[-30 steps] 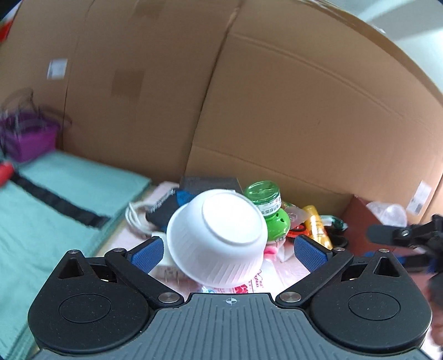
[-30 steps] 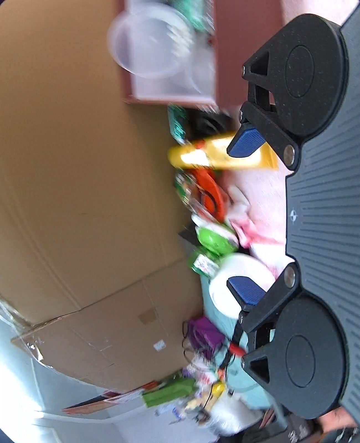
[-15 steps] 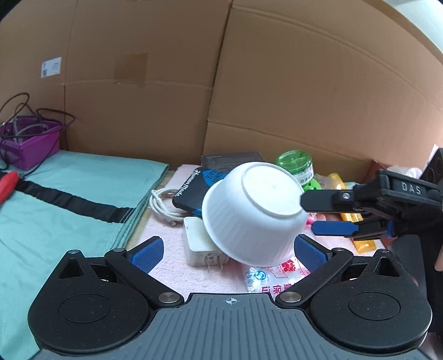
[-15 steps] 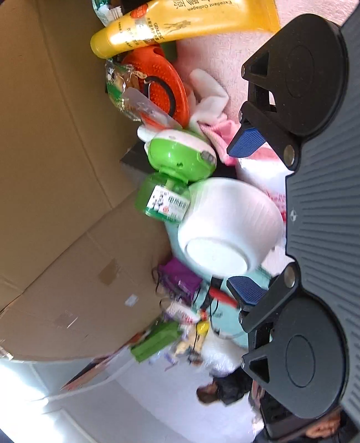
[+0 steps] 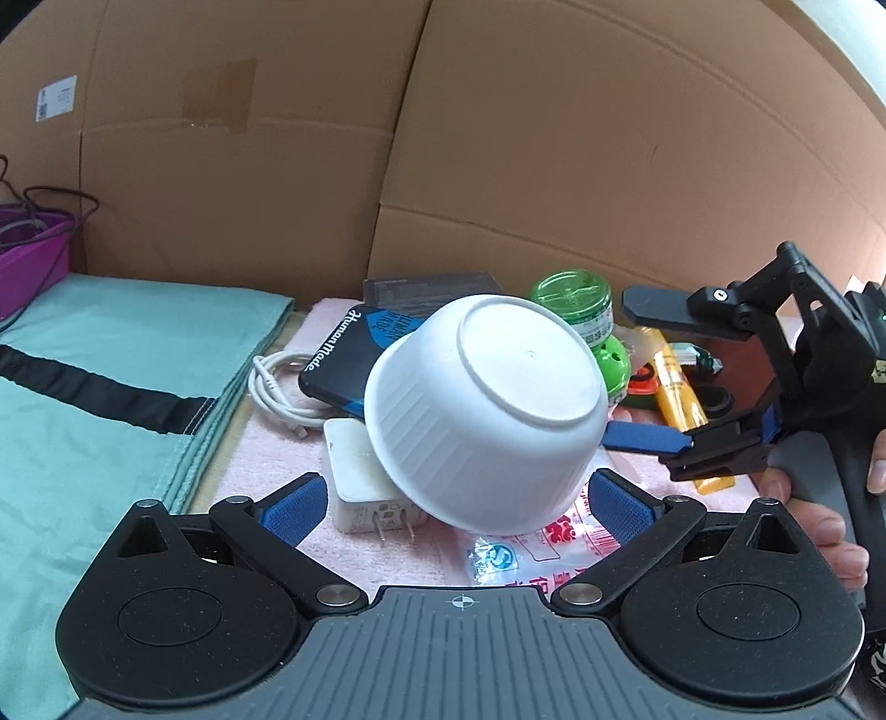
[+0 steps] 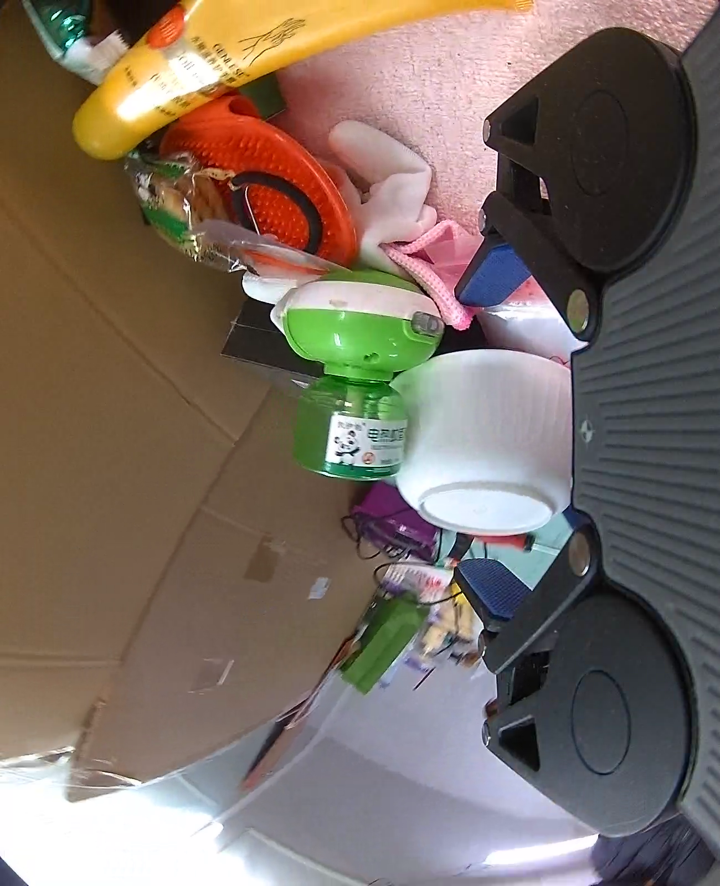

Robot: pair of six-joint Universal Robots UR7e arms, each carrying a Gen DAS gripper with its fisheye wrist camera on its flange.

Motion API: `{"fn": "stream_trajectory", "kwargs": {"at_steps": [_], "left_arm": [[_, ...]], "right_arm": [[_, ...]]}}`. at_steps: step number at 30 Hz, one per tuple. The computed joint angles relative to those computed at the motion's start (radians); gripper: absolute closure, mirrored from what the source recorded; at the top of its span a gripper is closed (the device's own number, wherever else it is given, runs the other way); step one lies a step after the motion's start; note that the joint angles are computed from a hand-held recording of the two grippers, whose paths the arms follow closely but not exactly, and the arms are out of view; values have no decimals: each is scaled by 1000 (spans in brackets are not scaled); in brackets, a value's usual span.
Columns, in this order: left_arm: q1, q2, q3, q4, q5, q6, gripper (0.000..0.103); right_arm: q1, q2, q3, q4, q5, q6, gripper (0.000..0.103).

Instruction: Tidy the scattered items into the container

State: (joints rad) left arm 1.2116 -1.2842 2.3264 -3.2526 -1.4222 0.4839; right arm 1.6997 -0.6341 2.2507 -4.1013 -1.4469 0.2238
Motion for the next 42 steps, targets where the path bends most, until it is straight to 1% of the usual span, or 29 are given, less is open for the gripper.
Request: {"fn": "stream_trajectory", "kwargs": {"at_steps": [2,6,9,11,15,16,17,18,19,22,27,29,31,35,37,40,42], "left_arm": [[0,4,-1,0,1,4,0],[-3,15,-3,-4,9,15,0],[-4,24,-13,6,8,17,0],[-9,33,-19,7,21,20,0],[-13,37,-29,19,29,26,0],[-13,37,-31,21,30,29,0],[-14,37,-31,23,31,32,0],[-15,37,-31,23,34,39,0],[-16,37,-29,23,36,47,0],[-17,34,-23,19,34,59,0],[-10,4,-11,40,9,88,0],[-8,-10,-8,60,-4,112,0],[2,-35,-8,110,-52,148,0],[8,-92,-10,232,-106,181,0],[21,-114,-19,289,-135,183,0],[31,-154,-22,358,-151,191,0],[42,-177,-31,396,-146,193,0]], "right_arm": [[-2,-5,-1,6,10,-13,4],[15,-13,-28,65,-7,-52,4],[22,-8,-59,116,11,-47,5],[28,-8,-73,145,24,-58,11],[71,-13,-114,231,-53,-83,17],[77,-13,-122,246,-62,-91,23],[83,-11,-126,249,-66,-100,31],[90,-11,-130,253,-79,-109,34],[98,-11,-134,261,-91,-121,42],[111,-15,-128,265,-105,-152,42],[143,-14,-122,236,-137,-209,45],[175,-20,-125,247,-179,-266,45],[213,-23,-124,254,-227,-349,46],[306,-21,-119,240,-381,-552,46],[342,-30,-106,245,-443,-635,46],[382,-48,-80,269,-528,-754,47],[410,-42,-56,245,-609,-872,47]]}}
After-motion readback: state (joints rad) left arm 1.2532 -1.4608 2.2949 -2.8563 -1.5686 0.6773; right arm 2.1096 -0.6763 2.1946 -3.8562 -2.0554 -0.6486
